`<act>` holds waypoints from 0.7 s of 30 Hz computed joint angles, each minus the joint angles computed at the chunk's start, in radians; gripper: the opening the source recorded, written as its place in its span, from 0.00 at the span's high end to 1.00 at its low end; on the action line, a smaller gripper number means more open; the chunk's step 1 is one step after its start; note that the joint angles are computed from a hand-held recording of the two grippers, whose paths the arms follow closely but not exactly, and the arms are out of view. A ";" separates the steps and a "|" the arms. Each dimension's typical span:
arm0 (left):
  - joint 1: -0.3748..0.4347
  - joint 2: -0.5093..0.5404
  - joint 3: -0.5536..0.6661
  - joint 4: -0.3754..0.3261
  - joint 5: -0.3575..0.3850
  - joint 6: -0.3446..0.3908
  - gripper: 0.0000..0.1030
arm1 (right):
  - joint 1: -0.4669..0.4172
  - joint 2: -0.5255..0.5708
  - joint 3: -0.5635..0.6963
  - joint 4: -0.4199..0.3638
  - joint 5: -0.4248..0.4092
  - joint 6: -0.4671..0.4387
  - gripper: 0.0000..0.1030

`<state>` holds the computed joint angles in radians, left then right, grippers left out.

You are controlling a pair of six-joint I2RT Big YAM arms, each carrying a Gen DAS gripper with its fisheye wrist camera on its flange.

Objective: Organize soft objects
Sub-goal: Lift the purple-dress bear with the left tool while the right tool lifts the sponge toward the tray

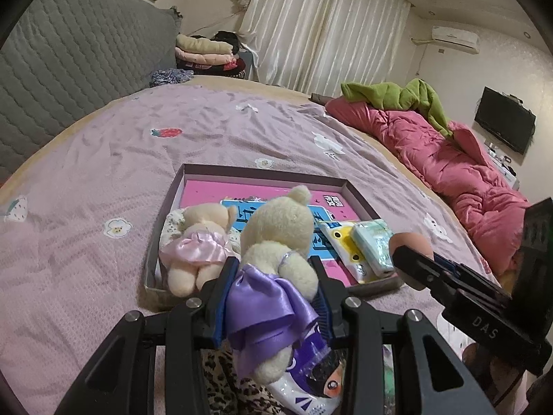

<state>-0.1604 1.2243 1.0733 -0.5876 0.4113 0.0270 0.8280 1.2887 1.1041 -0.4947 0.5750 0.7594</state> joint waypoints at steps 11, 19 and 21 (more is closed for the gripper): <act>-0.024 0.037 0.025 0.018 -0.037 -0.003 0.61 | -0.014 0.009 0.011 0.015 0.008 -0.018 0.62; -0.027 0.073 0.049 0.020 -0.028 -0.042 0.61 | -0.031 0.014 0.016 0.027 0.012 -0.022 0.62; -0.033 0.072 0.048 0.027 -0.034 -0.041 0.61 | -0.036 0.015 0.016 0.031 0.013 -0.023 0.62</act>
